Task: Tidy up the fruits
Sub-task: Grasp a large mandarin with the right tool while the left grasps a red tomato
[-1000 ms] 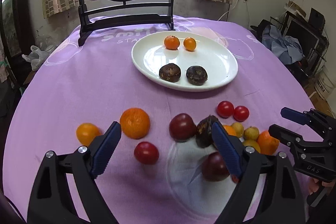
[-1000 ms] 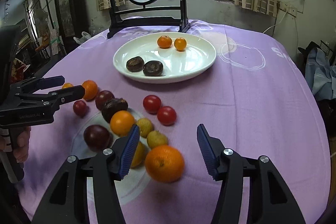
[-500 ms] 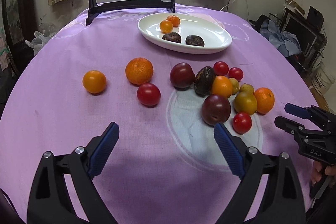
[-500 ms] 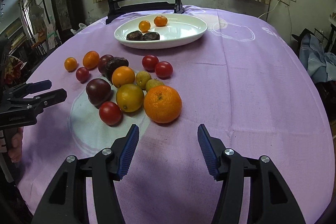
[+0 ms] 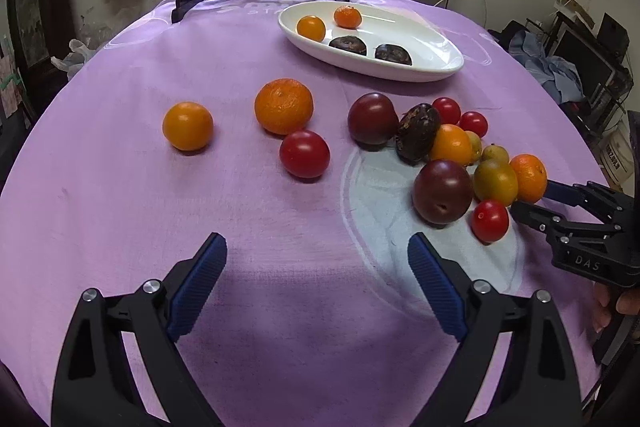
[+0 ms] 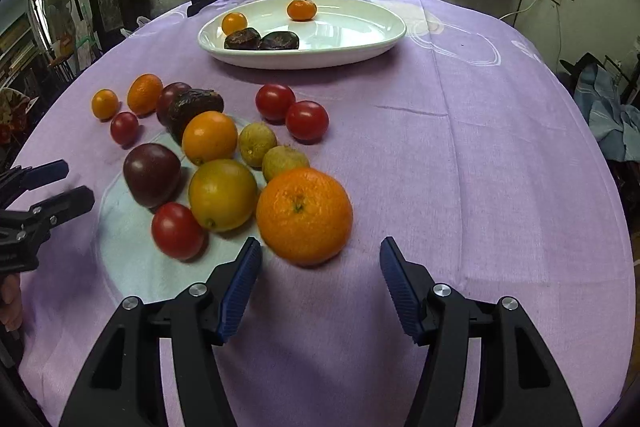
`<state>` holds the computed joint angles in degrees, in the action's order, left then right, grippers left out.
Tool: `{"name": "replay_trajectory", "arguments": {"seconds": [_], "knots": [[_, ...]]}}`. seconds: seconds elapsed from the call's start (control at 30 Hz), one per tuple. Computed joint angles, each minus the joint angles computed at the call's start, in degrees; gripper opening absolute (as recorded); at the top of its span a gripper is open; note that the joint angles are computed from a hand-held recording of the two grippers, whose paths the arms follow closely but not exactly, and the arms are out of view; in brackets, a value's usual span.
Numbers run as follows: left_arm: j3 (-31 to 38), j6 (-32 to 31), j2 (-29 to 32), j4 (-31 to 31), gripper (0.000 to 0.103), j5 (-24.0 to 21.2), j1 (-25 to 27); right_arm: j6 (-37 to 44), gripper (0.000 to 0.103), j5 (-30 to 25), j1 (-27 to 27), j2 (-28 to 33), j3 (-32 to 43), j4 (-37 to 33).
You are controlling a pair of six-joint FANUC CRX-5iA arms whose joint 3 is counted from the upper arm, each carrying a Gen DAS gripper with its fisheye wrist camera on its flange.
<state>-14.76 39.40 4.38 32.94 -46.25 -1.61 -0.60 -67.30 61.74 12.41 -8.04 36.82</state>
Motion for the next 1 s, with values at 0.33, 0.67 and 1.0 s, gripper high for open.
{"name": "replay_trajectory", "arguments": {"seconds": [0.33,0.67,1.0], "knots": [[2.21,3.41,1.23,-2.71,0.090,-0.38,0.23,-4.59,0.044,2.83,1.11,-2.70,-3.87,4.26],[10.41,11.45,6.96,-10.35,0.077,-0.97,-3.58,-7.31,0.044,5.85,2.76,-5.76,-7.66,7.67],[13.04,11.32,9.32,-11.00,0.031,0.60,-4.76,-6.82,0.044,7.16,2.49,-5.84,-7.87,7.32]]}}
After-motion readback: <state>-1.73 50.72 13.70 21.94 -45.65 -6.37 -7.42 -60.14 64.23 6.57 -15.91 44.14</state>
